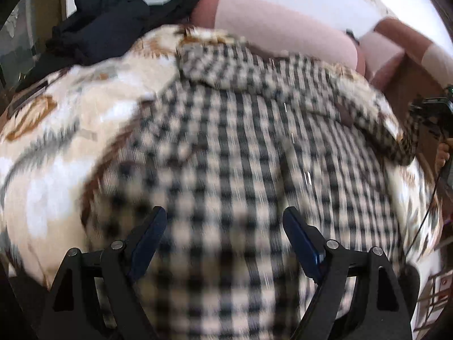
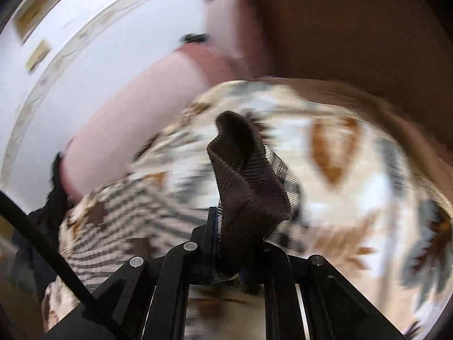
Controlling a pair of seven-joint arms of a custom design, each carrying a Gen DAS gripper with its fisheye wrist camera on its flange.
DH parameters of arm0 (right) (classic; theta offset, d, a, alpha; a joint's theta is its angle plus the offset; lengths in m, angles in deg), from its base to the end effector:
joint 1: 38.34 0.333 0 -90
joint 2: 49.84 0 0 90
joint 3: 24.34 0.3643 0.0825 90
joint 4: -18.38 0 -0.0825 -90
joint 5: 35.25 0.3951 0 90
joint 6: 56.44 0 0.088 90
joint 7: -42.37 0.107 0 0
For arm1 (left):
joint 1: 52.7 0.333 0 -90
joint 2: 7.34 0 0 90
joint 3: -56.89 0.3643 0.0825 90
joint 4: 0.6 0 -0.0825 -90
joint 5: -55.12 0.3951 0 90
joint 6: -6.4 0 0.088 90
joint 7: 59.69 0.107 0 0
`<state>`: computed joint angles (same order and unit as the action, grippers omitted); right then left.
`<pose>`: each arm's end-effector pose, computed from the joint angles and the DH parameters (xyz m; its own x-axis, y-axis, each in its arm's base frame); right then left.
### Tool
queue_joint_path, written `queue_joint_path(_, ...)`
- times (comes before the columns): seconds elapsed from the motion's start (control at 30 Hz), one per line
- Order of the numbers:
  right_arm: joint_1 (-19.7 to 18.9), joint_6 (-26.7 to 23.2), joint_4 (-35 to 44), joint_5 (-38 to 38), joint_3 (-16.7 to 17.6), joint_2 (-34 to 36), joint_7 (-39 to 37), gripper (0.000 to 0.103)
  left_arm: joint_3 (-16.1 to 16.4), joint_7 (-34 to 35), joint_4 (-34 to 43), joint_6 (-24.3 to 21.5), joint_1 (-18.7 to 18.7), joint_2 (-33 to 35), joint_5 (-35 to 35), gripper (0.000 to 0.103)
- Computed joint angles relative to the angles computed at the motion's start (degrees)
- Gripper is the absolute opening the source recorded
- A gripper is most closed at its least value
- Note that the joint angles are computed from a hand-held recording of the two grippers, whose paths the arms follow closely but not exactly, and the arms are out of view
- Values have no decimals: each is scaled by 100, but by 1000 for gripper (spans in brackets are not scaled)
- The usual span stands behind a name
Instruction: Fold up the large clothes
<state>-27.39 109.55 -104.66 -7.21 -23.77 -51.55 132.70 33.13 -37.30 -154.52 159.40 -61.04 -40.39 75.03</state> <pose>0.5799 0.0897 0.5444 -0.0674 -0.9119 -0.4048 -0.7296 0.3218 -0.6034 0.3202 -0.2253 0.4847 0.2873 -0.9439 0.1625 -0.7376 -0.3263 -0.5912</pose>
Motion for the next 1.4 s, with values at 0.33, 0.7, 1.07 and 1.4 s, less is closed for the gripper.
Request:
queue_joint_path(0.33, 1012, -510, 1730, -1193, 755, 1386, 765, 12, -127, -442, -5, 1202, 2261, 150, 1546, 83)
queue_joint_path(0.7, 1814, -1489, 3238, -2092, 1095, 2977, 661, 16, 388, -103, -315, 1490, 2350, 121, 796, 83)
queue_joint_path(1.07, 323, -671, 1805, 955, 2301, 1988, -1888, 55, 357, 692, -2, 2211, 1970, 789, 157, 83)
queue_joint_path(1.4, -369, -482, 730, 3912, 2121, 1065, -4665, 58, 725, 2225, 2318, 1643, 1194, 3197, -219, 84)
